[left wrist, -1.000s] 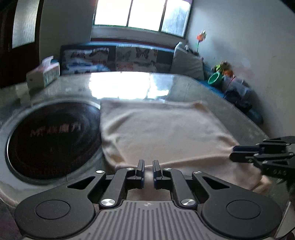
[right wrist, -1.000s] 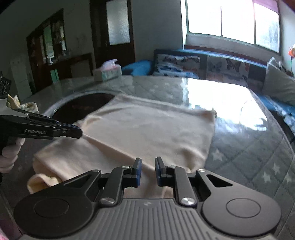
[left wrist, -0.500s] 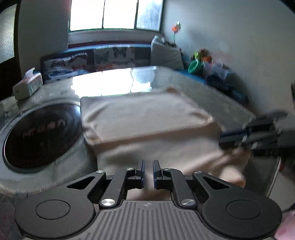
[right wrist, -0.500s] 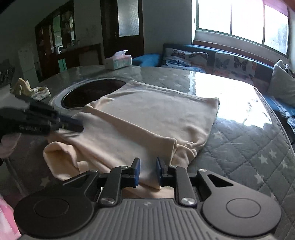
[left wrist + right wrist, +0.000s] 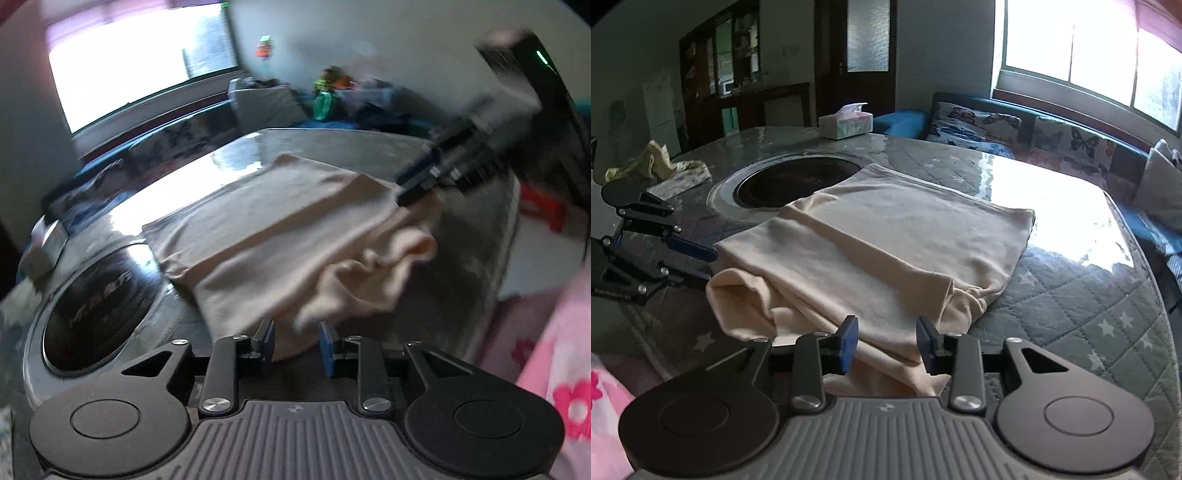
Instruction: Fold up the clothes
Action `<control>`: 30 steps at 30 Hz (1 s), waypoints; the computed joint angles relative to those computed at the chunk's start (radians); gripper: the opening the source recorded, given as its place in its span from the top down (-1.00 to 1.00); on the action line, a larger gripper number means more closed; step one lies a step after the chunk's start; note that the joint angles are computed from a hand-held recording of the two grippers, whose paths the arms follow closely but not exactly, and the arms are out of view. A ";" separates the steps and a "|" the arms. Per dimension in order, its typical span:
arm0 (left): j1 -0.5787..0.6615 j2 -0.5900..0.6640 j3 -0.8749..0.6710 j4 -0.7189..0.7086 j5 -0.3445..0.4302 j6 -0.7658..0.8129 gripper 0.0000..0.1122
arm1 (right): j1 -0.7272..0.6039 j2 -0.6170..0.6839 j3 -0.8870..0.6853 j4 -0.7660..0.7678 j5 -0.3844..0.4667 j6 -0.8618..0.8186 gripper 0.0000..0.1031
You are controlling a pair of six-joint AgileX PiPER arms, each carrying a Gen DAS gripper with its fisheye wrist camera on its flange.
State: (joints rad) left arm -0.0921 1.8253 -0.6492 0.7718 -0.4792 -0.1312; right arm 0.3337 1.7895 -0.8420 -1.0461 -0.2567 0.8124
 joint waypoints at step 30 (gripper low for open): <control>0.048 0.092 -0.198 0.267 -0.118 -0.360 0.84 | 0.045 0.056 0.032 0.167 -0.099 -0.477 -0.07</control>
State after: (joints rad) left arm -0.0445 1.9178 -0.8468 1.0387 -0.5969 -0.4917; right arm 0.3791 1.8452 -0.8104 -0.8790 -0.3556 0.3358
